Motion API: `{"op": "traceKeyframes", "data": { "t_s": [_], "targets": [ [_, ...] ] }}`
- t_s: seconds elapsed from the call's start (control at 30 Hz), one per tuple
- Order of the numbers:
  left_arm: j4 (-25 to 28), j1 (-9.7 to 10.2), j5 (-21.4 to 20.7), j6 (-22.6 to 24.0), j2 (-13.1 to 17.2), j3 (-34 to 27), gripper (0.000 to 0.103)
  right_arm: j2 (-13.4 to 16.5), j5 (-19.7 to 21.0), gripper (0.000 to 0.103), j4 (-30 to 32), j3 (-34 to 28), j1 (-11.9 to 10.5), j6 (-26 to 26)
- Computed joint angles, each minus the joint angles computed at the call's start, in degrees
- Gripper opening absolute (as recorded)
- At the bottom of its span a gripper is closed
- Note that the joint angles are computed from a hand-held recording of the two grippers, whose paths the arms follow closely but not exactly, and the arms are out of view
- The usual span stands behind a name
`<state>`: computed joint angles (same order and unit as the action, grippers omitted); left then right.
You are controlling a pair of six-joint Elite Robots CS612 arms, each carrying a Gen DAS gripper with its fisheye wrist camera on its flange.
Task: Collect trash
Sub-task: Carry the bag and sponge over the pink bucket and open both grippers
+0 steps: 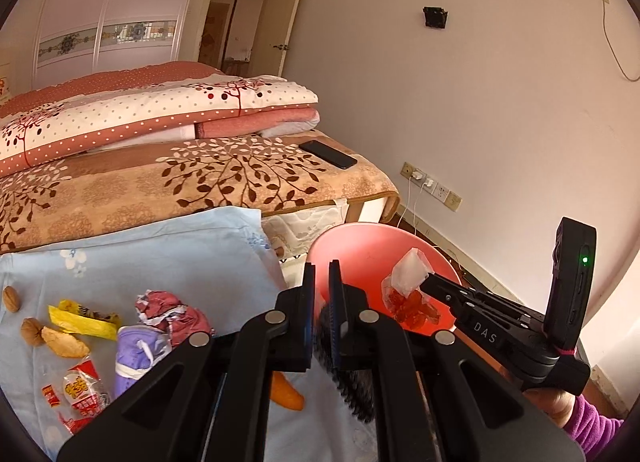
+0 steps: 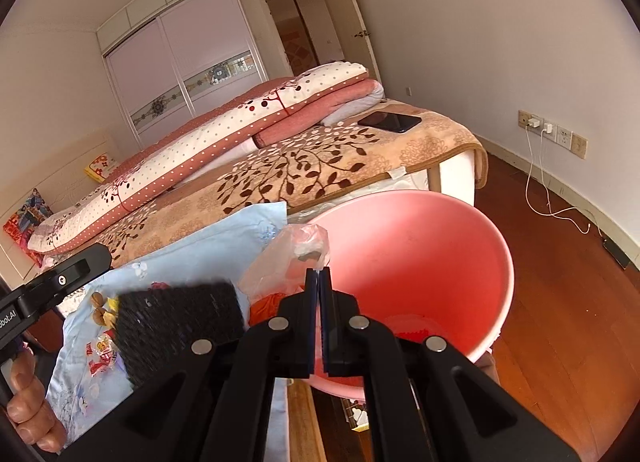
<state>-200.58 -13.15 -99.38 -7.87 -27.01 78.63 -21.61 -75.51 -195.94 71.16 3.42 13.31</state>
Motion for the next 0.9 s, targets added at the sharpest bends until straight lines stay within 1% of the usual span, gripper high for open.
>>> {"op": "traceKeyframes", "data": {
  "t_s": [0.13, 0.23, 0.37, 0.5, 0.53, 0.57, 0.63, 0.77, 0.83, 0.9],
  "targets": [
    [1.67, -0.84, 0.26, 1.15, 1.07, -2.15, 0.006, 0.36, -0.41, 0.001, 0.78, -0.11, -0.67, 1.36],
    [2.66, -1.1, 0.77, 1.87, 1.56, -2.97, 0.006, 0.7, -0.22, 0.001, 1.23, -0.33, -1.02, 2.16],
    [4.14, -0.62, -1.33, 1.6, 1.65, -2.8, 0.006, 0.97, -0.18, 0.001, 1.3, -0.5, -1.2, 2.03],
    [7.35, -0.13, -2.12, 1.44, 1.13, -1.83, 0.007, 1.1, 0.26, 0.001, 1.11, -0.67, -1.3, 2.46],
    [8.1, -0.02, -2.32, 1.55, 0.89, -1.34, 0.012, 1.11, 0.32, 0.001, 1.05, -0.69, -1.29, 2.49],
    [8.73, 0.13, -2.61, 1.79, 0.67, -0.84, 0.025, 1.1, 0.34, 0.001, 1.01, -0.7, -1.26, 2.52],
    [9.48, 0.42, -3.42, 2.55, 0.1, 0.64, 0.035, 1.05, 0.41, 0.001, 0.9, -0.58, -1.22, 2.58],
    [11.75, 0.85, -4.29, 4.65, -1.05, 3.5, 0.036, 0.82, 0.61, 0.002, 0.56, -0.25, -1.13, 2.76],
    [13.9, 1.13, -5.45, 5.01, -1.32, 4.31, 0.036, 0.67, 0.67, 0.002, 0.37, -0.07, -1.03, 2.73],
    [16.35, 1.09, -5.08, 5.63, -1.43, 4.86, 0.036, 0.42, 0.43, 0.002, 0.06, 0.3, -0.87, 2.44]
  ]
}}
